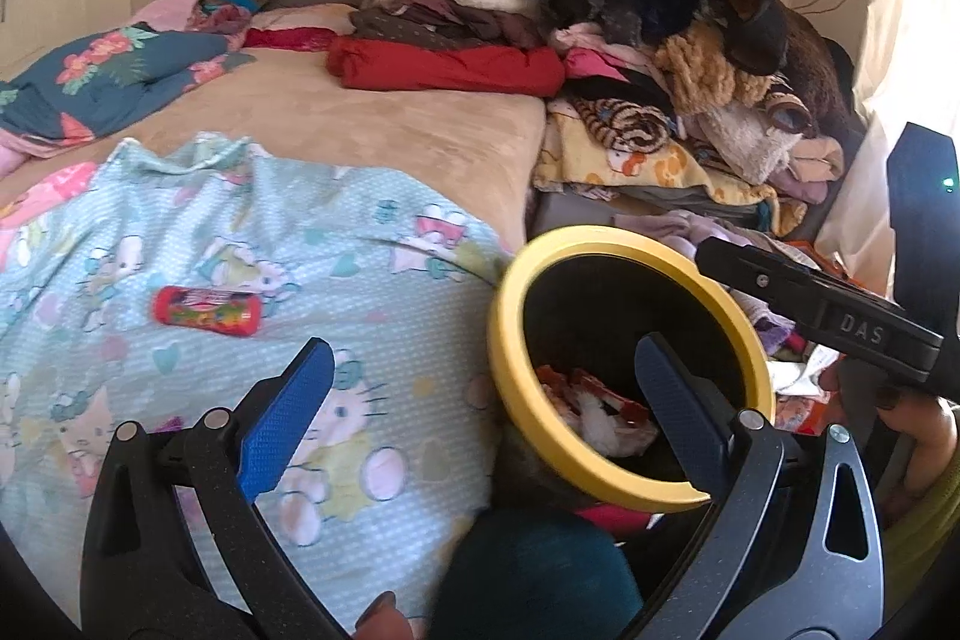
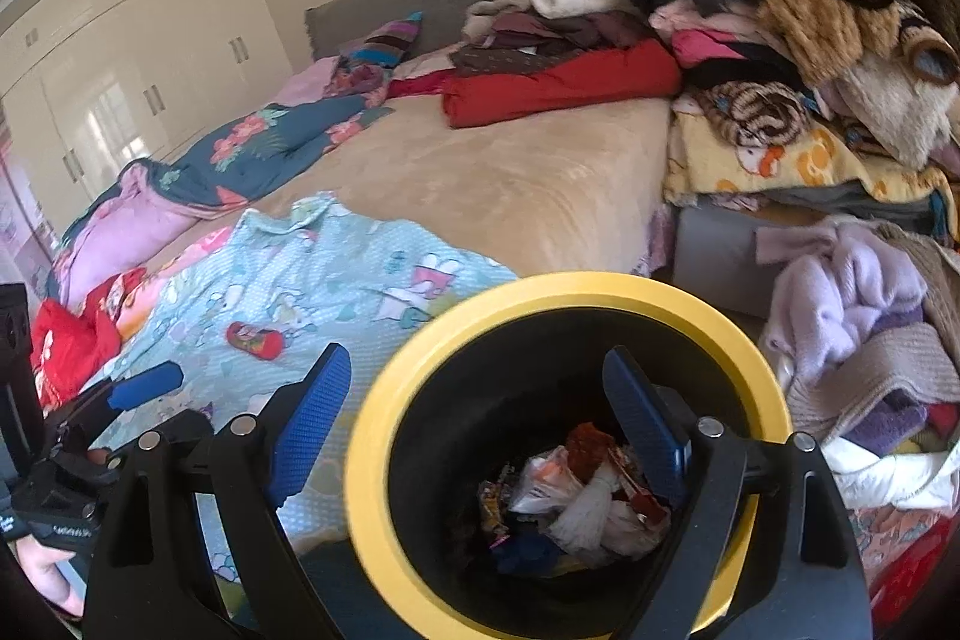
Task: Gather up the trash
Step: 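Move both tools back over the purple wrapper and red candy tube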
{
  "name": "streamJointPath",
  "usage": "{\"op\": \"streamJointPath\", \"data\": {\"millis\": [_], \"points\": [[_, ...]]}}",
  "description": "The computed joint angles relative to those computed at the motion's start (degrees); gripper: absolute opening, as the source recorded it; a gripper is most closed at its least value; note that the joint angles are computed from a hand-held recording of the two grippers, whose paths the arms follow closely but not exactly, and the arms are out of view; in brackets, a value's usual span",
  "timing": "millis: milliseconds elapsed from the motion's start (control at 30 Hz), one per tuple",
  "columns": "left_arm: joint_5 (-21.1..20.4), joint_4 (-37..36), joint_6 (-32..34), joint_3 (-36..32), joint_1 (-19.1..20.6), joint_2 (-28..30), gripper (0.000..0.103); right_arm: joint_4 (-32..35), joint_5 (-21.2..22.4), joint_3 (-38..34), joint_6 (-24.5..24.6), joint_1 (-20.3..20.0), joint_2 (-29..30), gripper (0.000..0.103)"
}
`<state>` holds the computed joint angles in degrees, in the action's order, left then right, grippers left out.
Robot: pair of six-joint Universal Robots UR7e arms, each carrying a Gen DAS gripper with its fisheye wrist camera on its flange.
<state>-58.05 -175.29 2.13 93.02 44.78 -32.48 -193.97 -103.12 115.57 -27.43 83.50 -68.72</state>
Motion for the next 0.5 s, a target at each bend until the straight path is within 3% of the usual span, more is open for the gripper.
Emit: {"op": "streamJointPath", "data": {"millis": [500], "points": [[3.41,-3.78,-1.81,5.17,3.09,-5.94,0.092,1.45,-1.23,-3.22,-5.00,5.73,6.72,0.084]]}}
